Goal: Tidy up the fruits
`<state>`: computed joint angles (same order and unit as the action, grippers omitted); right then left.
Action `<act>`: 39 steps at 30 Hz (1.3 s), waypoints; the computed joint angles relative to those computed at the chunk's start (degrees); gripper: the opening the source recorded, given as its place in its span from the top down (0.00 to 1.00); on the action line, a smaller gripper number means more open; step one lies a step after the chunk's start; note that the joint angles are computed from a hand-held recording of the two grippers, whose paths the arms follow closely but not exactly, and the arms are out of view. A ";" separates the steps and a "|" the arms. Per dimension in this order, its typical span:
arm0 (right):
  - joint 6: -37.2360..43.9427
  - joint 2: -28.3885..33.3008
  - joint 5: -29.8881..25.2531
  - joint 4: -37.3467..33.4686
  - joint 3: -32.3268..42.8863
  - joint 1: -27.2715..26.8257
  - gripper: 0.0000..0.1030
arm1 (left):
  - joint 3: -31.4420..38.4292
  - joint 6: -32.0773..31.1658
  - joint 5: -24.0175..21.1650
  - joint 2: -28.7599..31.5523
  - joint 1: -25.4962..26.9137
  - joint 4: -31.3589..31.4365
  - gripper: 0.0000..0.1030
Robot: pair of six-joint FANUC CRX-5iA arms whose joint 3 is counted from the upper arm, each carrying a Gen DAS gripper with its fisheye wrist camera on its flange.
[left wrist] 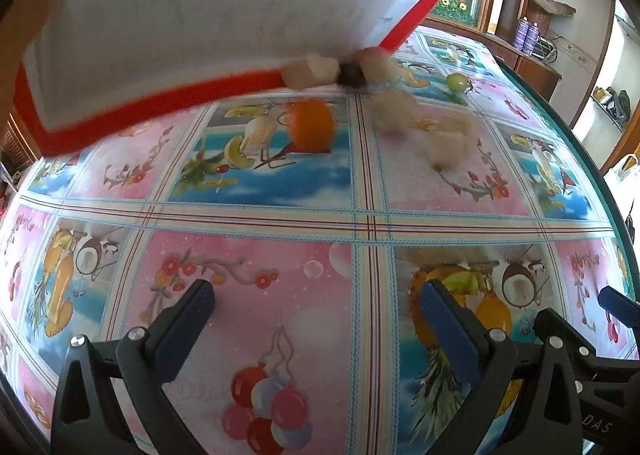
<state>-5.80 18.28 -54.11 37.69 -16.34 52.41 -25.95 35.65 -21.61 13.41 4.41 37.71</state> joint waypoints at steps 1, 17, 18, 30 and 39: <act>0.00 0.00 0.00 0.00 0.00 0.00 0.00 | 0.21 0.47 -0.26 0.05 0.07 -0.51 0.00; -0.07 0.02 0.08 0.08 -0.02 -0.02 0.00 | 0.16 0.36 -0.20 0.02 0.08 -0.44 0.00; -0.05 0.07 0.04 0.07 0.03 -0.01 0.00 | 0.15 0.40 -0.17 0.00 0.06 -0.49 0.00; -0.10 0.03 0.19 0.14 -0.13 -0.08 0.00 | 0.13 0.34 -0.15 0.00 0.06 -0.42 0.00; -0.29 0.61 -0.97 -0.43 0.95 0.15 0.00 | 0.31 0.61 0.24 0.33 -0.16 -0.45 0.00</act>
